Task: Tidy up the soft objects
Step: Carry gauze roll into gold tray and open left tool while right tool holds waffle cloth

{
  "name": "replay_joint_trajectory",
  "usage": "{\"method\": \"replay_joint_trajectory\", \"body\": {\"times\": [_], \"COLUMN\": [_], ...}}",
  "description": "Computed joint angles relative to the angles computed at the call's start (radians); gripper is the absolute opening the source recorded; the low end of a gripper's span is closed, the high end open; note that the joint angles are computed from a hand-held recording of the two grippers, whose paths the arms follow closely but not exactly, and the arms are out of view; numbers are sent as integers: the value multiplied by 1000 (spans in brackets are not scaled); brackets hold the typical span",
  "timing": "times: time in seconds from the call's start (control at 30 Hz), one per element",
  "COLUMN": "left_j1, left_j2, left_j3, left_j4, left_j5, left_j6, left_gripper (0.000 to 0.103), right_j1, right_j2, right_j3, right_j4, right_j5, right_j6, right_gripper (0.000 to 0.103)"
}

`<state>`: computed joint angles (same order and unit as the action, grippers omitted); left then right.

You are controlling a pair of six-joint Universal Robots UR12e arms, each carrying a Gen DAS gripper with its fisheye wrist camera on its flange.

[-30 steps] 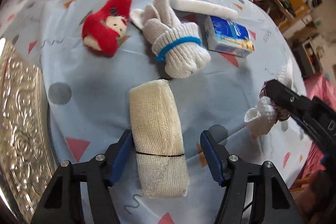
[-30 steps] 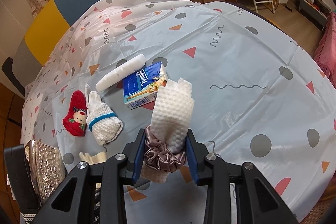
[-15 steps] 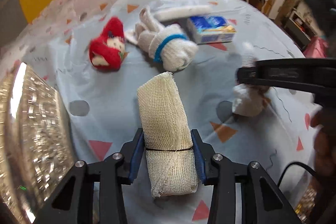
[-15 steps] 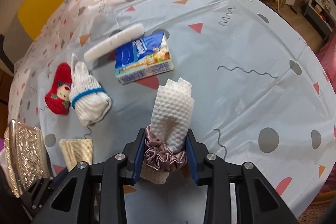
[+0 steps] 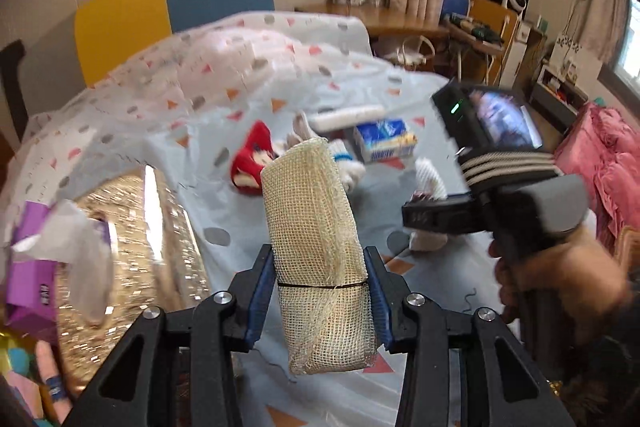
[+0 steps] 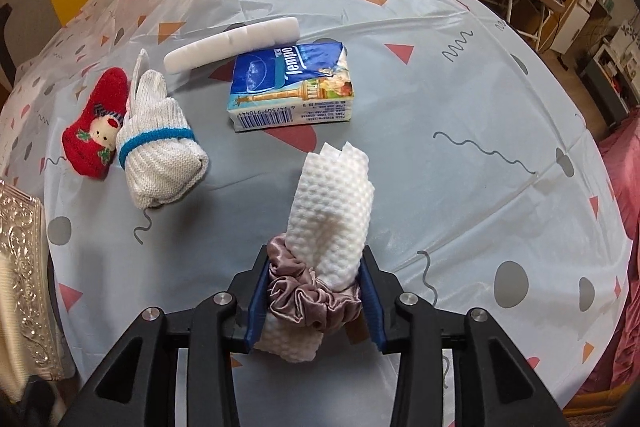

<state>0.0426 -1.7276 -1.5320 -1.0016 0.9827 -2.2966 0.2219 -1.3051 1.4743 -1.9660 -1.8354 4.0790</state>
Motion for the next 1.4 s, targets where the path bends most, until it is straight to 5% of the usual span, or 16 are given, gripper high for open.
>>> {"method": "replay_joint_trajectory", "body": {"times": [0.4,0.77,1.23,1.4], "left_j1": [64,135,237,276], "left_j2": [36,40,-12,-73], "left_j3": [-14,-9,35,77], "left_j4": [67,114,155,214], "left_j5": [-133,-180,-156,-49], "left_j6": [-36,-114,-253,-387], "left_gripper": [44,44,44,44], "right_j1": [26,40,50,56], "right_j2": [28,37,42,45], "right_j3": [-32,-45,-50,-58], "right_j4": [24,33,47,62], "right_j5": [-56,-92,-132,-144], "right_j6": [-34,-46,-85,-85], "right_gripper": [40,40,39,39]}}
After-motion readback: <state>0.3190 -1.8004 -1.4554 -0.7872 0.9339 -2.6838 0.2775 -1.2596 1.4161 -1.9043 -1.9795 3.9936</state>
